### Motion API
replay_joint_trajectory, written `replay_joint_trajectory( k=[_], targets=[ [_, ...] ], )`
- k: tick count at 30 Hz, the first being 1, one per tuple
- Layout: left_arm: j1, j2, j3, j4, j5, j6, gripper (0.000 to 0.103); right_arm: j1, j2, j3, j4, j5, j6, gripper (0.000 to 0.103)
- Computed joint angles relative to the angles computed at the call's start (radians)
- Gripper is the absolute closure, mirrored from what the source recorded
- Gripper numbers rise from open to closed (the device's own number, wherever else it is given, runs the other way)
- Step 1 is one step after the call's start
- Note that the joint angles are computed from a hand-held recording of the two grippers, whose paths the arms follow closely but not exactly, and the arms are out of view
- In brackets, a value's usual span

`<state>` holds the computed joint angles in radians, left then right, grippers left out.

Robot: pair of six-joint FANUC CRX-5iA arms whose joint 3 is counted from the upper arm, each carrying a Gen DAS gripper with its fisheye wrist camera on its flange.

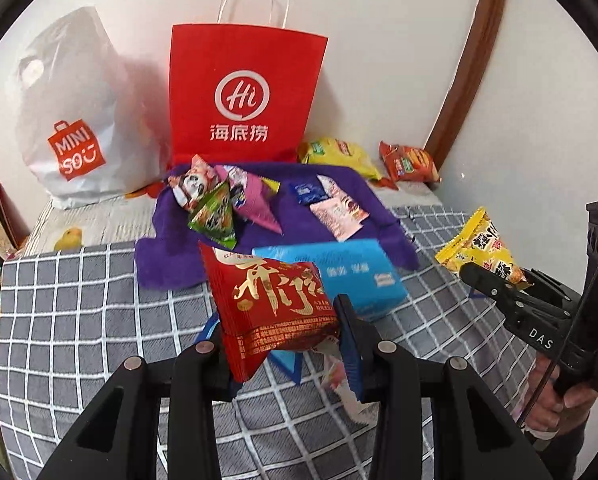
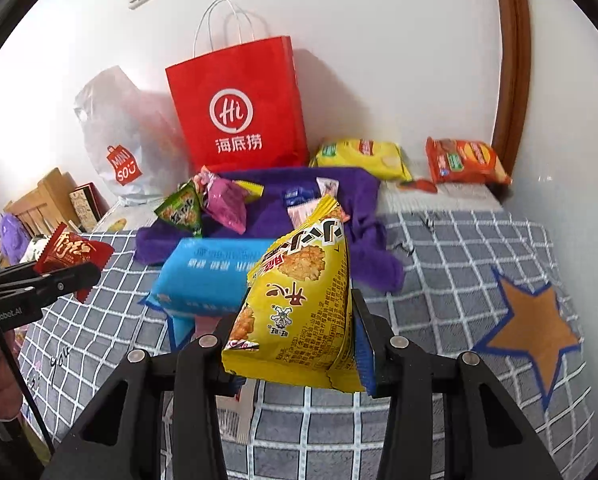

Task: Organize snacks
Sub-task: 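Carry the yellow bag and red packet with both tools toward the purple towel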

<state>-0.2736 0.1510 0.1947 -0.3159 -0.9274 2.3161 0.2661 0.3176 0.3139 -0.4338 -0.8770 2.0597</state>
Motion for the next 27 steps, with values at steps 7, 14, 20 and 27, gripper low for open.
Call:
replay_joint_trajectory(
  k=[7,14,20,27],
  targets=[
    [0.02,0.01,0.037,0.008,-0.002,-0.032,0.066,0.028,0.027,0.068,0.028,0.002,-0.024,0.06],
    [0.042,0.024,0.081,0.009,-0.015,-0.059,0.066,0.047,0.064,0.133,0.054,-0.008,-0.07,0.06],
    [0.069,0.031,0.099,0.029,-0.003,-0.083,0.066,0.064,0.101,0.196,0.079,-0.019,-0.1,0.06],
    [0.093,0.049,0.127,0.036,0.001,-0.103,0.066,0.081,0.156,0.285,0.096,-0.039,-0.128,0.06]
  ],
)
